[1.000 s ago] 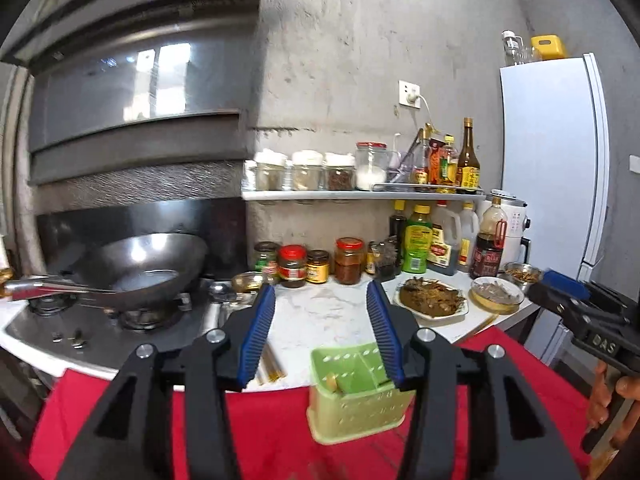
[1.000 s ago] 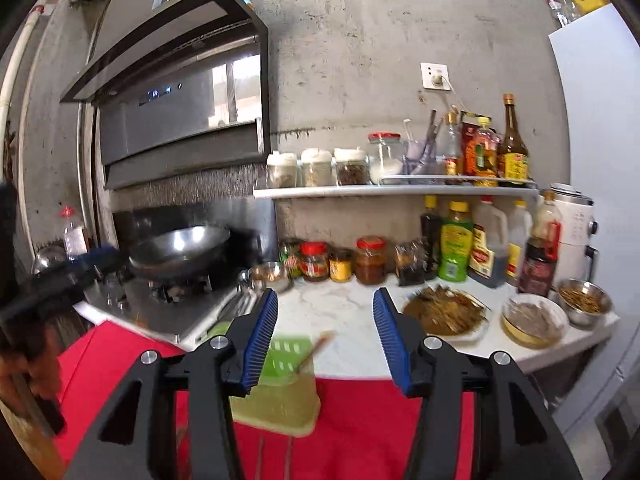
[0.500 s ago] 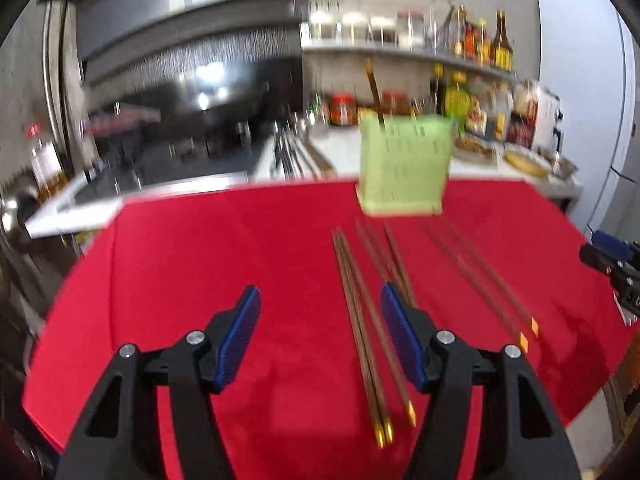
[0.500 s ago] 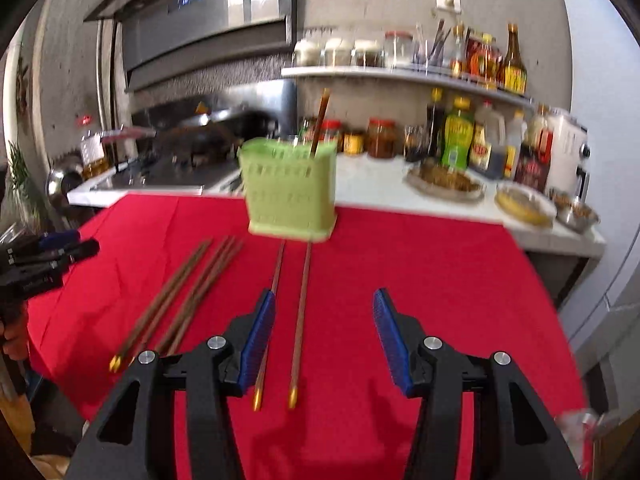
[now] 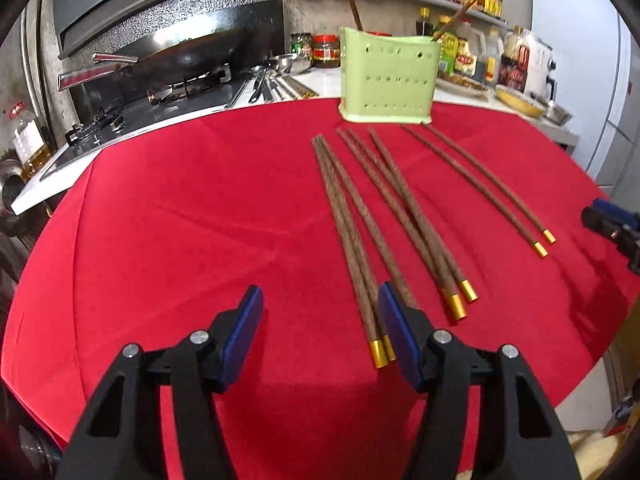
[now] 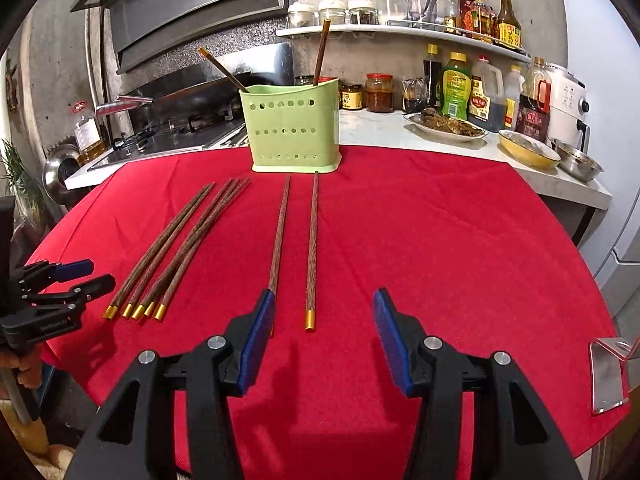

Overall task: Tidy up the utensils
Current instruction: 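Move the left tool back to the chopsticks while the right tool returns too, then close the left tool on another chopstick while the right tool grasps one too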

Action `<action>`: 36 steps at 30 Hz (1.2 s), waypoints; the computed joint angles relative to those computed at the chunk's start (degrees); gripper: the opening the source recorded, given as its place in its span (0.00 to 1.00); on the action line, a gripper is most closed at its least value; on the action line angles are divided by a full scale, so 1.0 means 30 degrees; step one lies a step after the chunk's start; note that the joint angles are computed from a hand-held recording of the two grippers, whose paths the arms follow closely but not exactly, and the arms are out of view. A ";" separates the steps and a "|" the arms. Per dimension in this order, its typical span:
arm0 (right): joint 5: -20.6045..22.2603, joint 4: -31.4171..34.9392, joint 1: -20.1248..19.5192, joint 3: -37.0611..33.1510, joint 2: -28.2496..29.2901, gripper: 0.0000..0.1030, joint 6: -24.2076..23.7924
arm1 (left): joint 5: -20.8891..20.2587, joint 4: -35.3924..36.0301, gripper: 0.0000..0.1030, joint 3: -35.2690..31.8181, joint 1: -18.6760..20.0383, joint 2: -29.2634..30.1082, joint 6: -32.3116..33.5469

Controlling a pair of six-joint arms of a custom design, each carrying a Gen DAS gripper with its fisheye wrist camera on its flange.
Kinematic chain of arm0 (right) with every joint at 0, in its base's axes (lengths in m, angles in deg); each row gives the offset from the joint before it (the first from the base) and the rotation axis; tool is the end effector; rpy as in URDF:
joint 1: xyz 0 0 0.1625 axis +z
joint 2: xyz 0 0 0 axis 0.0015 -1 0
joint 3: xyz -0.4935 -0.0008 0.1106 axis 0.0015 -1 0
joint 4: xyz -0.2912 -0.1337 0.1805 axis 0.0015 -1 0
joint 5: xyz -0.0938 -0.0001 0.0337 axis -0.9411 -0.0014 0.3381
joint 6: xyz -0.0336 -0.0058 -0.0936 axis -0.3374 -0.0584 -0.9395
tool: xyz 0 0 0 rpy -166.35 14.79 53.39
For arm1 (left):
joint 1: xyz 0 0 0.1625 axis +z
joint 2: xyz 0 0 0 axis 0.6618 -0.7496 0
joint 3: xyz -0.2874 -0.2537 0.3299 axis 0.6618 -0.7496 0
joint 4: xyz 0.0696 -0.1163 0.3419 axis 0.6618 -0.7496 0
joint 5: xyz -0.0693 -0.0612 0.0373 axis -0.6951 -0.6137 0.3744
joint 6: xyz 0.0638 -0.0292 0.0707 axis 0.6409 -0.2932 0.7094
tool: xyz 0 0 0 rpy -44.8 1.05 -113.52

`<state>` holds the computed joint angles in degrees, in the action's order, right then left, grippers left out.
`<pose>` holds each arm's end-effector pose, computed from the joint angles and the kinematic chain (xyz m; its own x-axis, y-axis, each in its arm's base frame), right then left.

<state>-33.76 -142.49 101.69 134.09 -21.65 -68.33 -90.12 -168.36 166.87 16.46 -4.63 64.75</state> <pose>0.2042 -0.5738 0.1298 -0.7407 -0.1319 0.6588 -0.5662 0.6503 -0.5064 -0.1173 -0.5809 0.1794 -0.6624 0.1460 -0.7348 0.5707 0.7337 -0.3686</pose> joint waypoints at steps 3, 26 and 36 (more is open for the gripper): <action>-0.0033 0.0080 -0.0034 -0.0138 0.0089 0.51 -0.0055 | -0.0013 0.0769 0.55 -0.0265 0.0123 -0.0007 -0.0350; -0.0287 0.3088 -0.0511 -0.1721 0.0918 0.16 0.0028 | 0.0049 0.1286 0.32 -0.0053 0.0305 -0.0311 -0.0874; -0.1314 0.1561 -0.0571 -0.0372 0.0574 0.07 -0.0129 | -0.0816 0.1195 0.22 0.0344 0.0387 -0.0680 -0.1123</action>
<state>-37.70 -137.81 99.98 132.98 -19.93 -68.71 -92.57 -164.77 167.91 17.62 -6.67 61.38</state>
